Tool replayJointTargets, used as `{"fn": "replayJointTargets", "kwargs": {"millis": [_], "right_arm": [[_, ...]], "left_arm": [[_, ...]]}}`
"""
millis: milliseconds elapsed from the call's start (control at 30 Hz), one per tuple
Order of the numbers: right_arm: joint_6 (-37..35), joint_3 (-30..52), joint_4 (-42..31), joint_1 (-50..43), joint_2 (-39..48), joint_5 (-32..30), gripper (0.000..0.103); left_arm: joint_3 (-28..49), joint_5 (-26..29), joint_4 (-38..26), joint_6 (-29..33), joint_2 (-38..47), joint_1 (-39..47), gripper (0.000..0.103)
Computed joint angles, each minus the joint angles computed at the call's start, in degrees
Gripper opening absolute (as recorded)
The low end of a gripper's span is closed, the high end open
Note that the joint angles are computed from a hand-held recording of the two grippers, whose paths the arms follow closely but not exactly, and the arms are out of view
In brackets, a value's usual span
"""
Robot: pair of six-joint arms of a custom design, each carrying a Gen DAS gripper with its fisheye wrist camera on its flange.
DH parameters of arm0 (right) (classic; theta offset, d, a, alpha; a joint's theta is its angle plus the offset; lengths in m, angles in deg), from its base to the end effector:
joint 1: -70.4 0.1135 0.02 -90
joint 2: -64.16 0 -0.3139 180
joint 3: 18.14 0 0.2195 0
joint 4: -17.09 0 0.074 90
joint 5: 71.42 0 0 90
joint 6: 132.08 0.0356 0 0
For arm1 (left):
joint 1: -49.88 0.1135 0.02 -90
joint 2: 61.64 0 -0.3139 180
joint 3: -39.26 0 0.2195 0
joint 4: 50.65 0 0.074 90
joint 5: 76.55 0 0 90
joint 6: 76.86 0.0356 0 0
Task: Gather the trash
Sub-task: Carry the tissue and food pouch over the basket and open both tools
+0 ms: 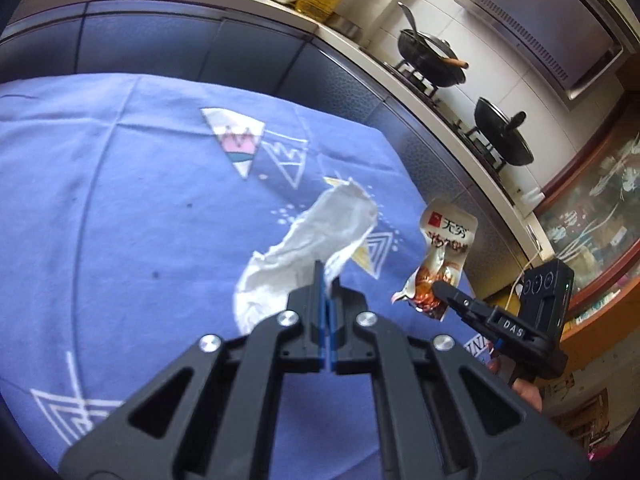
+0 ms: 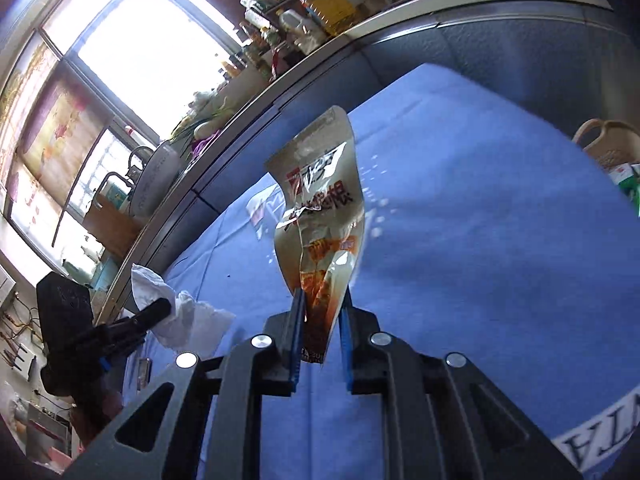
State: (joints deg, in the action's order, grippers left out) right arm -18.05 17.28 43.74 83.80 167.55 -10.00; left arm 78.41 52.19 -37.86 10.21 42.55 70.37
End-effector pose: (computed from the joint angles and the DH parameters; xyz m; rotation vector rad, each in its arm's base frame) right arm 0.2432 0.0754 0.1459 -0.0516 2.3515 0.9028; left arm 0.2437 0.0673 0.1384 -0.1972 2.3211 -0.6829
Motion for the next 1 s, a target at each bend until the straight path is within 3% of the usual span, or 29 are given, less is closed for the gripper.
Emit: {"fn": "replayJointTargets", "kwargs": {"millis": [267, 467, 733, 1000], "right_arm": [[-13.48, -5.31, -2.27, -16.46, -4.51, -0.18, 0.016], [-21.49, -3.84, -5.46, -31.32, -2.55, -6.79, 0.016], [-28.80, 3.49, -13.37, -45.34, 3.70, -13.18, 0.016], [-33.03, 11.37, -18.08, -56.54, 11.62, -14.94, 0.016]], "left_arm": [[11.12, -9.20, -4.74, -9.16, -0.19, -23.92, 0.001], [24.26, -14.84, -11.53, -10.99, 4.38, -37.35, 0.001], [45.25, -18.56, -22.18, -11.80, 15.70, -47.80, 0.001], [71.08, -22.49, -36.03, -10.49, 30.56, -53.63, 0.001]]}}
